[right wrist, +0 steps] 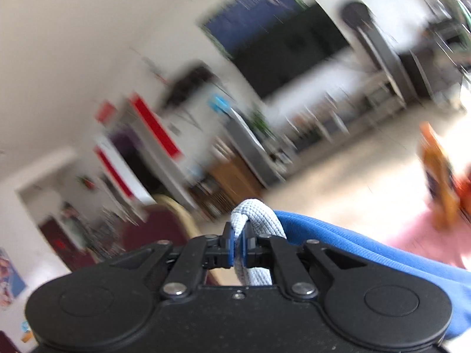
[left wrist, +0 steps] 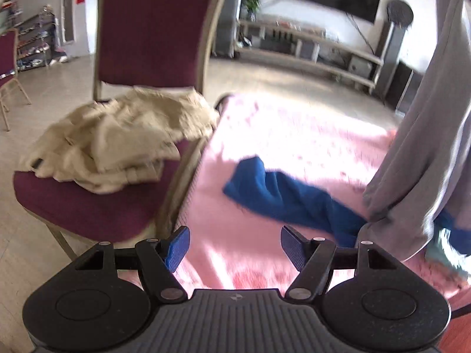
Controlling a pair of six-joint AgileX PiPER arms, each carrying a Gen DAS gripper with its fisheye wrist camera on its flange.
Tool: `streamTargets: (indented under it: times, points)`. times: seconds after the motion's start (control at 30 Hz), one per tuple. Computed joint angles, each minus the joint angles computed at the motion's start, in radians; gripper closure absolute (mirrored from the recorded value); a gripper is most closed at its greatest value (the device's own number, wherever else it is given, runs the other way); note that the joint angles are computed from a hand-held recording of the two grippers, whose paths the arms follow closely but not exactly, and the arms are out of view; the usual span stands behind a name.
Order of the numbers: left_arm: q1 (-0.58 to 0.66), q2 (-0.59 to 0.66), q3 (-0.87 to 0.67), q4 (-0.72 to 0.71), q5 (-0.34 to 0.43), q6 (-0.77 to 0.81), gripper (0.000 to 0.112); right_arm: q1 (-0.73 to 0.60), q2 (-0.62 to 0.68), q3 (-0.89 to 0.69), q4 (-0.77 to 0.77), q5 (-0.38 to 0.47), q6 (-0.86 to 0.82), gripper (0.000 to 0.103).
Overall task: Fold clothes
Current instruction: 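Lift the grey sweater with the right gripper and carry it onto the pink bed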
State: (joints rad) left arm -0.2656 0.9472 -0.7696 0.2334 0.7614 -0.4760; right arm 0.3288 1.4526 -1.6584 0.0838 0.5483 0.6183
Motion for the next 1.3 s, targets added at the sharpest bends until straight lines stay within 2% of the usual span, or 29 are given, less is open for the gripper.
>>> streamTargets:
  times: [0.13, 0.27, 0.3, 0.37, 0.47, 0.57, 0.63, 0.73, 0.8, 0.87, 0.93, 0.97, 1.03, 1.1, 1.17, 1.2, 1.3]
  points:
    - [0.004, 0.063, 0.009, -0.011, -0.01, 0.002, 0.045, -0.011, 0.065, 0.058, 0.083, -0.019, -0.017, 0.098]
    - [0.005, 0.083, -0.031, 0.004, 0.035, -0.018, 0.045, 0.043, 0.172, -0.114, 0.006, 0.023, 0.054, 0.098]
    - [0.014, 0.081, -0.043, 0.005, 0.042, -0.012, 0.045, 0.055, 0.201, -0.177, -0.02, 0.013, 0.087, 0.098]
    - [0.031, 0.062, -0.064, 0.022, 0.055, -0.014, 0.045, 0.058, 0.203, -0.238, -0.06, -0.062, 0.151, 0.098]
    - [0.076, 0.032, -0.088, 0.03, 0.063, -0.007, 0.045, -0.032, 0.088, -0.163, 0.109, -0.23, 0.064, 0.098]
    - [0.11, 0.026, -0.103, 0.01, 0.052, 0.022, 0.045, -0.178, -0.075, 0.028, 0.388, -0.291, -0.152, 0.098]
    - [0.07, 0.032, -0.099, 0.051, 0.05, -0.015, 0.044, -0.298, -0.165, 0.177, 0.588, -0.278, -0.3, 0.098]
    - [-0.014, 0.057, -0.085, 0.113, 0.056, -0.082, 0.044, -0.47, -0.238, 0.445, 0.84, -0.208, -0.577, 0.098]
    - [-0.076, 0.092, -0.07, 0.138, 0.058, -0.108, 0.044, -0.551, -0.204, 0.601, 0.854, -0.123, -0.639, 0.098]
    - [-0.112, 0.143, -0.062, 0.142, 0.046, -0.123, 0.044, -0.612, -0.11, 0.707, 0.829, -0.071, -0.676, 0.098]
    - [-0.142, 0.201, -0.065, 0.145, 0.033, -0.147, 0.045, -0.658, 0.02, 0.758, 0.874, -0.021, -0.704, 0.097]
    - [-0.157, 0.231, -0.07, 0.152, 0.028, -0.163, 0.045, -0.664, 0.051, 0.773, 0.882, -0.027, -0.727, 0.097]
    - [-0.195, 0.293, -0.081, 0.173, 0.012, -0.194, 0.045, -0.669, 0.065, 0.824, 0.931, -0.049, -0.816, 0.095]
    - [-0.215, 0.366, -0.106, 0.165, -0.011, -0.199, 0.045, -0.686, 0.069, 0.827, 0.982, -0.022, -0.918, 0.093]
    - [-0.223, 0.436, -0.133, 0.151, -0.049, -0.202, 0.047, -0.711, 0.08, 0.807, 1.01, 0.022, -1.018, 0.084]
    - [-0.217, 0.466, -0.146, 0.146, -0.077, -0.209, 0.048, -0.722, 0.091, 0.794, 1.023, 0.042, -1.072, 0.073]
    - [-0.187, 0.544, -0.191, 0.157, -0.157, -0.262, 0.062, -0.71, 0.152, 0.794, 1.151, 0.033, -1.286, 0.07]
